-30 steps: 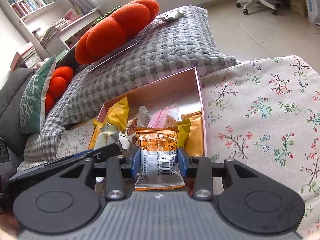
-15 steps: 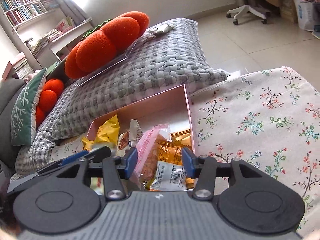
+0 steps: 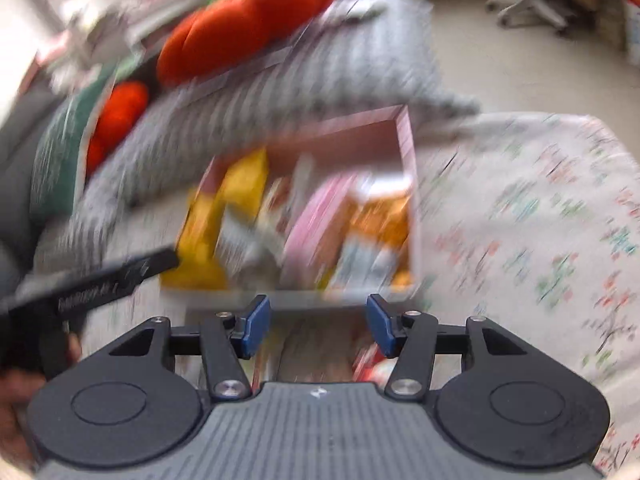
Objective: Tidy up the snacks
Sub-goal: 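Lower the orange pack into the box and open the right tool, then place the white wafer pack into the box with the left tool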
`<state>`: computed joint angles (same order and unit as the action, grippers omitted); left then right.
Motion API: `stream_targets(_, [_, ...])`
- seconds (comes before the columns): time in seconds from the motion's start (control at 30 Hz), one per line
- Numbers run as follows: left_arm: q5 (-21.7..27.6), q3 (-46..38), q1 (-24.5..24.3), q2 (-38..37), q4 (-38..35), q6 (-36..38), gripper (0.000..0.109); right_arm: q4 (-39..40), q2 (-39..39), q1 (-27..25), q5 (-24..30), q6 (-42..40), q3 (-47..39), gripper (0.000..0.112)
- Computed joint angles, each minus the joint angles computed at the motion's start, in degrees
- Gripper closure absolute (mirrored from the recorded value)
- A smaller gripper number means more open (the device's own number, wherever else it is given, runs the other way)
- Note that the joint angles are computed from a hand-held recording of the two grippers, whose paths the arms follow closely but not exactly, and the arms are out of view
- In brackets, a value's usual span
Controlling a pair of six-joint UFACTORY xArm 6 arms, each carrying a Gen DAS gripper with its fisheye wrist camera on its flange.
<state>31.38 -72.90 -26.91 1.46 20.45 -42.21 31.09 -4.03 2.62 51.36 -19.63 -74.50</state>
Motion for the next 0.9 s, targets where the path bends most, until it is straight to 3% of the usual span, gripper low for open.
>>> stream_targets(0.07, [2.8,0.7,-1.3,-0.3,-2.7,1.6,0.047,-2.9,-0.8,1.2,-1.3,0.6,1.3,0.063])
stream_targets(0.3, [1.0,2.4,-5.1,0.1,-7.2,6.6,0.044,-1.0,-0.7,-0.1,-2.5,2.0,1.0,0.062])
stream_targets(0.37, [1.0,1.5,-6.5,1.6,-6.1,7.2,0.043,-2.1,-0.6,0.2,-3.1,2.2,1.4,0.062])
stream_targets(0.47, [6.8,-2.6,-7.5,5.5,-1.0,4.1,0.043,-2.6,-0.2,0.2,-3.4,3.0,1.2,0.062])
stream_targets(0.5, [6.3,-2.2,-7.4,5.7,-0.3,2.3,0.040,-2.5,0.0,0.1,-3.3,3.1,1.0,0.062])
stream_targets(0.57, [4.6,-1.4,-6.9,5.5,-0.1,1.7,0.046,-2.4,-0.1,-0.2,-3.3,3.1,1.0,0.062])
stream_targets(0.63, [4.3,-1.1,-6.7,5.2,0.5,1.2,0.062,-2.0,-0.3,-0.5,-3.1,2.7,1.3,0.062])
stream_targets(0.9, [3.8,0.0,-6.7,3.6,0.0,2.3,0.064,-6.3,0.4,-1.1,-0.2,7.3,0.3,0.062])
